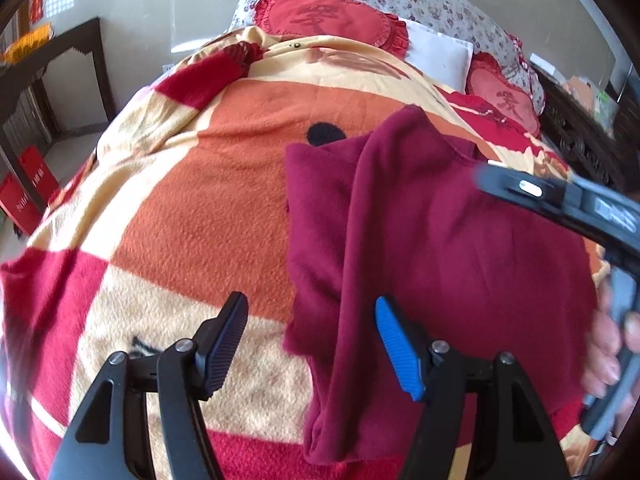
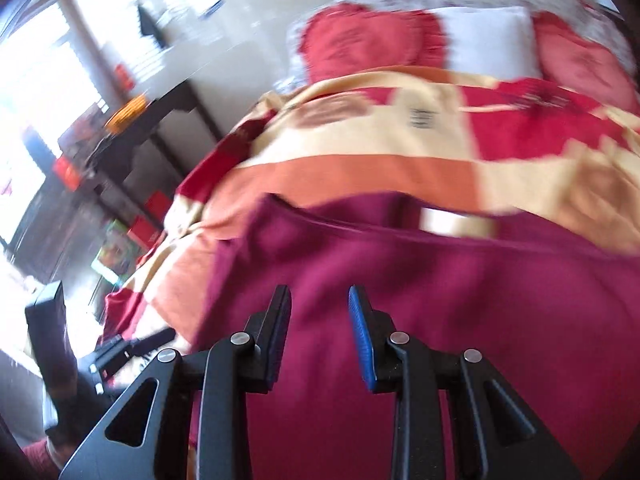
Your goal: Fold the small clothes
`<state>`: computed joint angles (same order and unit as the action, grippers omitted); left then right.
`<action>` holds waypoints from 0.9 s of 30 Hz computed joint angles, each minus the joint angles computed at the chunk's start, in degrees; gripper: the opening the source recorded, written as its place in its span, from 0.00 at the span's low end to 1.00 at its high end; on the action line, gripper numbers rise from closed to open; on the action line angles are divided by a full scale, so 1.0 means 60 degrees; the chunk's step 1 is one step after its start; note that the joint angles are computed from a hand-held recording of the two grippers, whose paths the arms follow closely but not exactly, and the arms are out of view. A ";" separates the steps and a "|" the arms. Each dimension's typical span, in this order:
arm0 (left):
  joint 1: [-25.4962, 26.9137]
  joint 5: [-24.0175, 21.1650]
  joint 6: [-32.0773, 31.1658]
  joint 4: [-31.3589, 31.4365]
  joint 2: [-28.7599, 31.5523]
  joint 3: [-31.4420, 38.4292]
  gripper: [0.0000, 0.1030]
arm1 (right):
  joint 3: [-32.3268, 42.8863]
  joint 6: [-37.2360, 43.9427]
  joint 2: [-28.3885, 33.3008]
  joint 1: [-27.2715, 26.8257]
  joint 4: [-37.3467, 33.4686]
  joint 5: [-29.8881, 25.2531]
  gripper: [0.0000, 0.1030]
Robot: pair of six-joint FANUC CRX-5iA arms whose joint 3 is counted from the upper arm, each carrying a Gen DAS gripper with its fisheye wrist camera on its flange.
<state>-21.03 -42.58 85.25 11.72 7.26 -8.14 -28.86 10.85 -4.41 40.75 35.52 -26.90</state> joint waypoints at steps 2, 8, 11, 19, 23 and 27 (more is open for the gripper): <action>0.0229 0.0139 -0.0479 0.0790 -0.0127 -0.0444 0.68 | 0.0853 0.1046 0.0756 0.0012 -0.0671 0.0006 0.11; 0.0717 0.0336 -0.1756 0.2610 -0.0332 -0.1414 0.74 | 0.2680 0.2660 0.2454 -0.0170 -0.1604 -0.0576 0.08; 0.0849 0.0450 -0.2233 0.3309 -0.0389 -0.1810 0.76 | 0.3538 0.3459 0.3082 -0.0406 -0.2710 -0.1117 0.08; 0.0836 0.0631 -0.2432 0.3728 -0.0463 -0.2081 0.80 | 0.4147 0.4282 0.3021 -0.0534 -0.4201 -0.1641 0.11; 0.0806 0.0747 -0.2418 0.3927 -0.0488 -0.2182 0.81 | 0.4483 0.4969 0.2932 -0.0502 -0.5263 -0.1860 0.28; 0.0794 0.0846 -0.2497 0.4040 -0.0459 -0.2231 0.81 | 0.5293 0.5371 0.3437 -0.0284 -0.5294 -0.2913 0.38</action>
<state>-16.27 -37.50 70.27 35.96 4.51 -21.53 2.90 43.08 16.21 39.04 3.75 -44.38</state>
